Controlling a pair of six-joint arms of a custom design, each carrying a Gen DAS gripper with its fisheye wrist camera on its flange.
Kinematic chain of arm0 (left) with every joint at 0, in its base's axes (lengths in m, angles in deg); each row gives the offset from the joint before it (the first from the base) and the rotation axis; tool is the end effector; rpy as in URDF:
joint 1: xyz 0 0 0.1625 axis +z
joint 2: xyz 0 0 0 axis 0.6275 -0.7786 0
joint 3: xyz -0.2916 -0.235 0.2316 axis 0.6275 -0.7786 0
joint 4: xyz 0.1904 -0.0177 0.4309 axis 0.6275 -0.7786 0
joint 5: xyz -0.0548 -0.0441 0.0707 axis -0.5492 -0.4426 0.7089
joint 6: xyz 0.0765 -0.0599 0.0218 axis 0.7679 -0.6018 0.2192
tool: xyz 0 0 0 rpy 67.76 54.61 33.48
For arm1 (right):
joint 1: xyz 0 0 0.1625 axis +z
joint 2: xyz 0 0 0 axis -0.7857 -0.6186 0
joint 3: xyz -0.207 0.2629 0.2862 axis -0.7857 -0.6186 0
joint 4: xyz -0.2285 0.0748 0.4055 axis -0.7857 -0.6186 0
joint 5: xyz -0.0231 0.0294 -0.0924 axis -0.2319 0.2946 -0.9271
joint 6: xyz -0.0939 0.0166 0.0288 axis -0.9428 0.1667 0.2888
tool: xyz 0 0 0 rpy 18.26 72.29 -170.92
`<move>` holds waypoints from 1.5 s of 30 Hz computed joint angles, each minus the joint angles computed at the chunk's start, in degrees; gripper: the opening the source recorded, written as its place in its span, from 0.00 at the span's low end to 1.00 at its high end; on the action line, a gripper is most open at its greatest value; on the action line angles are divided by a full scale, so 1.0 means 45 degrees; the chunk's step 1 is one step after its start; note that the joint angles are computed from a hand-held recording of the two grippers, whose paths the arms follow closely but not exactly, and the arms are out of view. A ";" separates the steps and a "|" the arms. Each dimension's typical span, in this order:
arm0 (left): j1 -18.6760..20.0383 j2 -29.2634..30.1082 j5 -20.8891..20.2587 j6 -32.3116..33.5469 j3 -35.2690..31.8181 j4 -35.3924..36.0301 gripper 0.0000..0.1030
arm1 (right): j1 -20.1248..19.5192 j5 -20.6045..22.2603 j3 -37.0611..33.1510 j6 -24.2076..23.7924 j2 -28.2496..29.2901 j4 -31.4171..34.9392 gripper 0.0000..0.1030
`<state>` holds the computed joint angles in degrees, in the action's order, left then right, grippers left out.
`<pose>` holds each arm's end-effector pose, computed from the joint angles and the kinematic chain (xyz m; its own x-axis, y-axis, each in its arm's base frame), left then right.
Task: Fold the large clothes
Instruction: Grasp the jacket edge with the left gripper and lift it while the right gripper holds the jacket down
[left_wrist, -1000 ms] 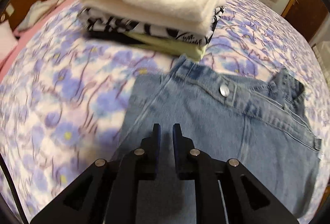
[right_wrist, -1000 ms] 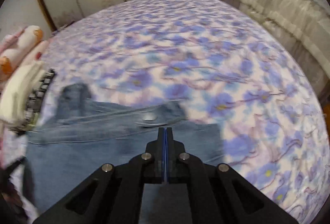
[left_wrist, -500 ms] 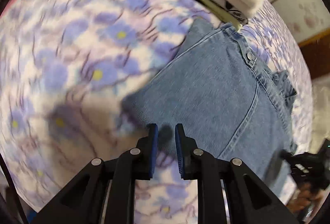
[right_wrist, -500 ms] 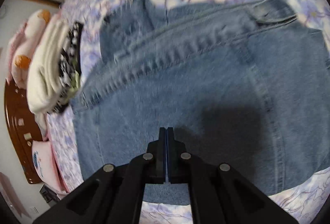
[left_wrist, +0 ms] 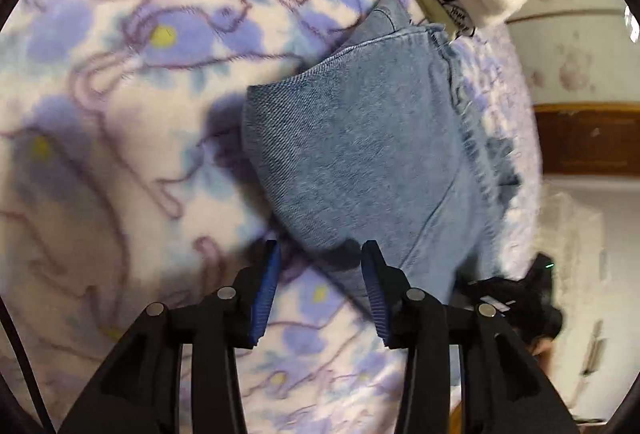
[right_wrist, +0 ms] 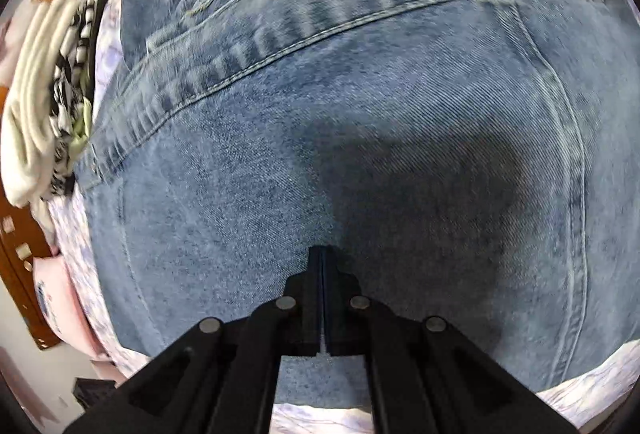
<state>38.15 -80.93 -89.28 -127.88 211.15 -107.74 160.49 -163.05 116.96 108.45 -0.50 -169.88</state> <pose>0.0766 -0.4037 0.3468 -0.7904 -0.6065 0.0868 -0.5668 0.6702 -0.4792 0.3077 -0.6130 -0.0222 -0.8523 0.2694 0.4482 0.2838 0.9582 -0.0363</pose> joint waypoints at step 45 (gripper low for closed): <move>-0.1408 0.2880 -0.0323 0.4163 -0.0696 -0.7432 0.08 | 0.0041 -0.0150 0.0708 -0.2523 0.0142 -0.1936 0.00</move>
